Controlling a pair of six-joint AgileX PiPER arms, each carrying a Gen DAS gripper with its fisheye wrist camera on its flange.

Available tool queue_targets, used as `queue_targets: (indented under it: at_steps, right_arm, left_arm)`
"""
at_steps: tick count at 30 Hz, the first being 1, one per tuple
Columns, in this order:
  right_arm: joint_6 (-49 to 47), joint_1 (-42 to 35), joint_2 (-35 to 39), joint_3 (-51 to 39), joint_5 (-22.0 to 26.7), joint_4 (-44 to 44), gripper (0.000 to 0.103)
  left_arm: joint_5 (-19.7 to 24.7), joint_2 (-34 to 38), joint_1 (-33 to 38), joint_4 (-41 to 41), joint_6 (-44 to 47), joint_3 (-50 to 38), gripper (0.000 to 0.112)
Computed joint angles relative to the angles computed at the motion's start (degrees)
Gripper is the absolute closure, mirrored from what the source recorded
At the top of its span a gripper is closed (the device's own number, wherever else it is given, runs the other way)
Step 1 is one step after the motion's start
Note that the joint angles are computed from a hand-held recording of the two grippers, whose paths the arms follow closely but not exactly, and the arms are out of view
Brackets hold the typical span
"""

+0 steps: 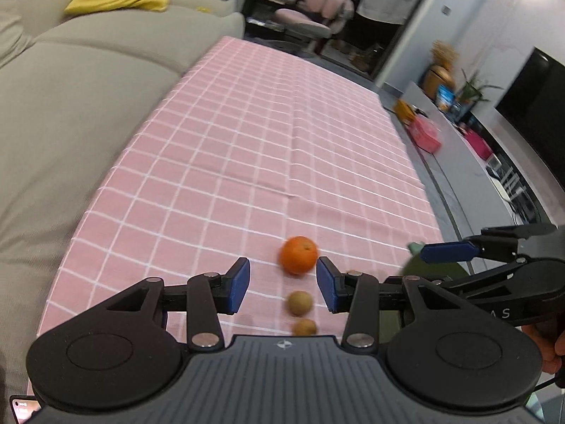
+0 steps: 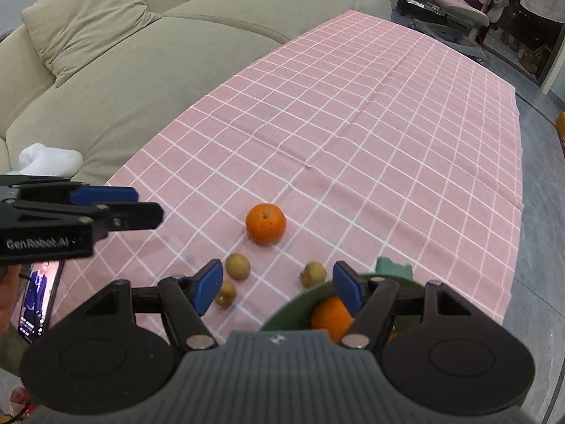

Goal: Organize fruits
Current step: 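Move both tools back over the cloth toward the remaining orange and brown fruits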

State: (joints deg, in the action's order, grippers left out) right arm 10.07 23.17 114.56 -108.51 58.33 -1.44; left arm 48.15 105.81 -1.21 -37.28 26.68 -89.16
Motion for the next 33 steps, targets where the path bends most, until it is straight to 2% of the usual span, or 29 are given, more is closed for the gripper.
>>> queue_targets:
  at_steps: [5, 7, 9, 19, 22, 33]
  right_arm:
    - [-1.8, -0.4, 4.6, -4.5, 0.7, 1.0, 0.040]
    - [-2.7, -0.6, 6.5, -6.5, 1.3, 1.5, 0.048]
    - [-3.0, -1.0, 8.6, -8.9, 2.0, 2.2, 0.051]
    - [-2.2, -3.2, 18.7, -20.3, 4.2, 7.8, 0.053]
    - [-2.4, -3.4, 20.7, -22.6, 4.6, 8.7, 0.054]
    - [-4.4, -4.5, 18.2, -16.4, -0.1, 10.8, 0.054]
  left_arm:
    - [2.0, 4.0, 1.6, -2.5, 0.0, -2.4, 0.062]
    - [2.2, 5.2, 1.3, -2.6, 0.1, -3.0, 0.062]
    - [2.1, 6.1, 0.8, -2.5, 0.9, -3.4, 0.062]
    - [3.1, 9.4, -2.1, -1.6, 4.6, -3.2, 0.063]
    - [3.2, 10.0, -3.1, -1.6, 5.0, -3.2, 0.067]
    - [0.7, 11.0, -7.7, 4.2, 0.7, -2.9, 0.075]
